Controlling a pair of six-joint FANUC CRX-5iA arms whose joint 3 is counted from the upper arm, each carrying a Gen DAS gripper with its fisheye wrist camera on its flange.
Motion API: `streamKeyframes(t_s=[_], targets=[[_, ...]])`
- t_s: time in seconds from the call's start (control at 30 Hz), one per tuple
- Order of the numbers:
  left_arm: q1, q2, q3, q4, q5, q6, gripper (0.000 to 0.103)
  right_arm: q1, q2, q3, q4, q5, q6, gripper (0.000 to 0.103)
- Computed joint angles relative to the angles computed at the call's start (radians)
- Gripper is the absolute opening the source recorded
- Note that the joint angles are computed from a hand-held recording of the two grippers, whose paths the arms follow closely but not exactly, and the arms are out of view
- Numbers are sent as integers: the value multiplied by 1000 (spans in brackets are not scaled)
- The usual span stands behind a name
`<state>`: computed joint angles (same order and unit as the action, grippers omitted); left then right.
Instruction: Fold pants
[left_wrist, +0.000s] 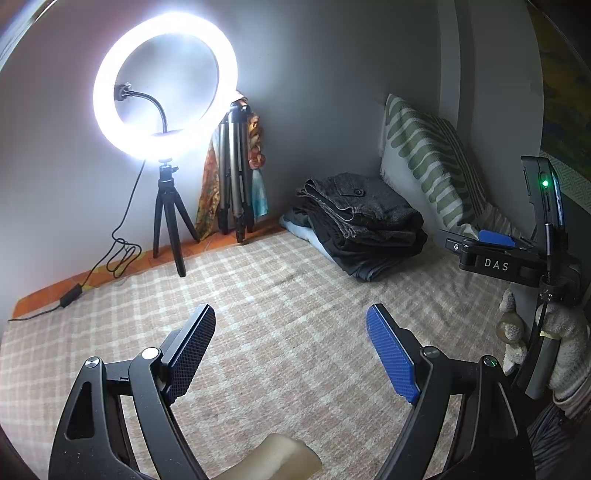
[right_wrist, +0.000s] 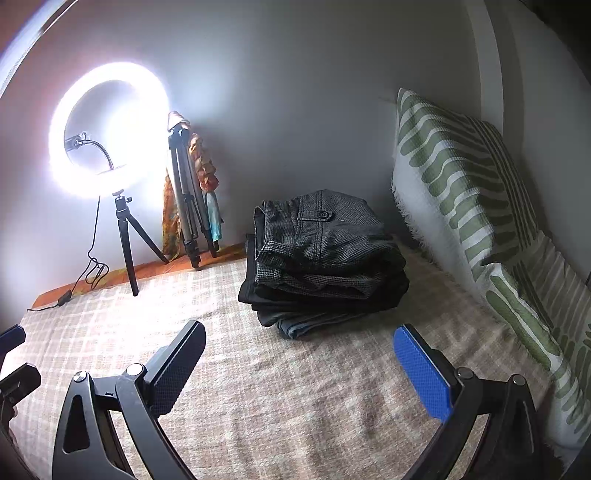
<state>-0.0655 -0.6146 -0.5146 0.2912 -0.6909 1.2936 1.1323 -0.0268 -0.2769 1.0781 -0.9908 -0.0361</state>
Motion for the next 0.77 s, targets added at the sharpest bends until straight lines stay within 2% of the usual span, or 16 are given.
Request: streamKeyframes(t_s=[0.6, 0.77], targets=[[-7, -3, 3, -27, 3, 24, 84, 7, 9, 5, -5, -1, -6, 103], [-1, -15, -16, 3, 19, -18, 84, 6, 11, 4, -10, 10, -1, 103]])
